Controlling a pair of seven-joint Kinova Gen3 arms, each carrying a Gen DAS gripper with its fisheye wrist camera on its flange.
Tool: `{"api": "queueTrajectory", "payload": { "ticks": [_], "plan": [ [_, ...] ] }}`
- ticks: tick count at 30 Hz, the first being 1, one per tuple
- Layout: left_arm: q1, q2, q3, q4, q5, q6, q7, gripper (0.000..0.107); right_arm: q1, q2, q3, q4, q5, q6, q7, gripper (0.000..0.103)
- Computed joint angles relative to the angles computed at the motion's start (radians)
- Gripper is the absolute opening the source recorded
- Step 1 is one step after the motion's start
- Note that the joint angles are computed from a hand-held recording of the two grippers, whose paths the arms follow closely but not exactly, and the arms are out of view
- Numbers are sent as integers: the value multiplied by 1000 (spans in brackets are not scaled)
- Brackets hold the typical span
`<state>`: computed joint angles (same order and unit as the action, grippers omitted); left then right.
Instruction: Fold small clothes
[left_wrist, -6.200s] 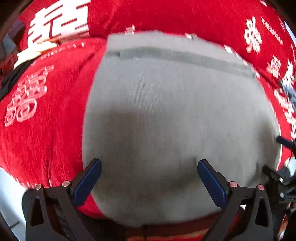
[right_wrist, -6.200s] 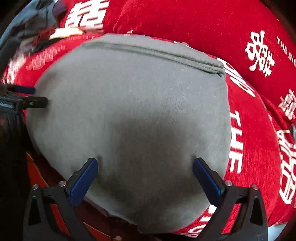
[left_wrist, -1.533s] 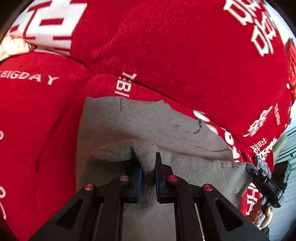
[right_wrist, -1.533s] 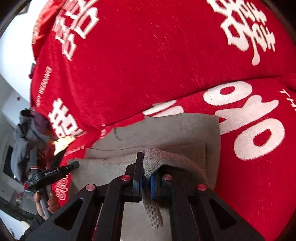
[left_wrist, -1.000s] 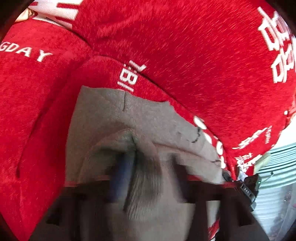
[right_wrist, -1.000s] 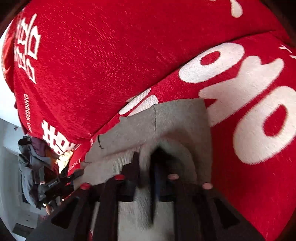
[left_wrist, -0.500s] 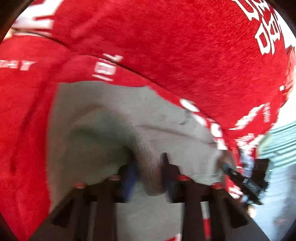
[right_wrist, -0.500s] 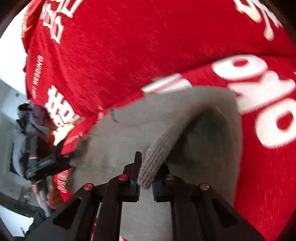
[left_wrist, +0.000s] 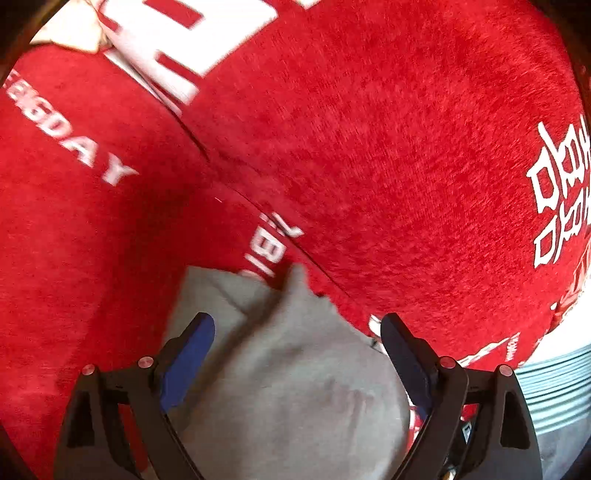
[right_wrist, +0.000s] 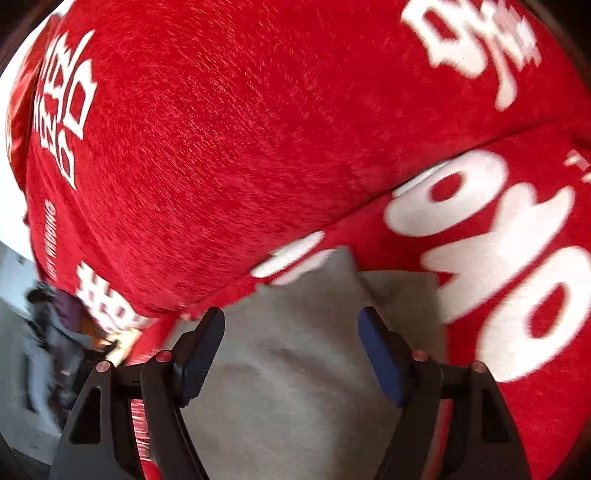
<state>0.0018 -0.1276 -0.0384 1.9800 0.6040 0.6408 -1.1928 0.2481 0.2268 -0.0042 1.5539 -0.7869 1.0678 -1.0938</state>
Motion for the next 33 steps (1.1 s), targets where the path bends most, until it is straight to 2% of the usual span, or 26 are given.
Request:
{"api": "queueTrajectory", "payload": {
  "ticks": [2,3,4,6,8,11,13,14,17,19,21,23,26,28,29,31,33],
  "plan": [
    [39,-1,5,-31,-81,24,10,91,-58,-30,11,6,81,-41,16,79],
    [85,15,-15,-56,-105,41,-3,91,-78,-34,1,-3,122,-48,9,79],
    [131,49,-20,-96,-116,67,-31,91,-91,-34,-27,-12,161,-56,-15,79],
    [224,117,-27,-171,-154,90,-43,91,-165,-28,-31,-36,242,-63,-43,79],
    [317,191,-47,-242,-235,107,-35,91,-258,-28,4,-34,324,-89,-42,79],
    [430,294,-146,-303,-348,150,17,91,-383,-11,87,-27,446,-128,-86,79],
    [423,284,-168,-260,-363,109,50,91,-394,3,107,-24,506,-144,-141,79],
    [399,262,-151,-230,-357,81,42,91,-372,21,114,-25,513,-147,-163,79],
    [389,240,-134,-208,-432,75,83,91,-238,42,37,-42,465,-119,-178,78],
    [429,237,-146,-227,-513,112,163,91,-201,39,-5,-53,492,-108,-189,78],
    [508,229,-202,-252,-595,155,245,91,-235,-8,2,-28,562,-152,-244,79],
    [564,193,-216,-251,-659,135,326,91,-251,-52,-18,-2,589,-197,-263,79],
    [554,227,-117,-319,-777,167,413,91,-334,-52,-40,-16,677,-198,-310,79],
    [528,299,-38,-397,-846,233,435,91,-394,-25,-57,-34,739,-186,-337,78],
    [524,335,-24,-426,-861,267,435,91,-440,-2,-45,-41,779,-185,-363,78],
    [521,404,-40,-447,-851,287,431,91,-480,42,-35,-69,832,-152,-404,78],
    [551,409,-117,-419,-814,242,438,91,-445,60,-53,-73,819,-159,-422,80]
  ]
}}
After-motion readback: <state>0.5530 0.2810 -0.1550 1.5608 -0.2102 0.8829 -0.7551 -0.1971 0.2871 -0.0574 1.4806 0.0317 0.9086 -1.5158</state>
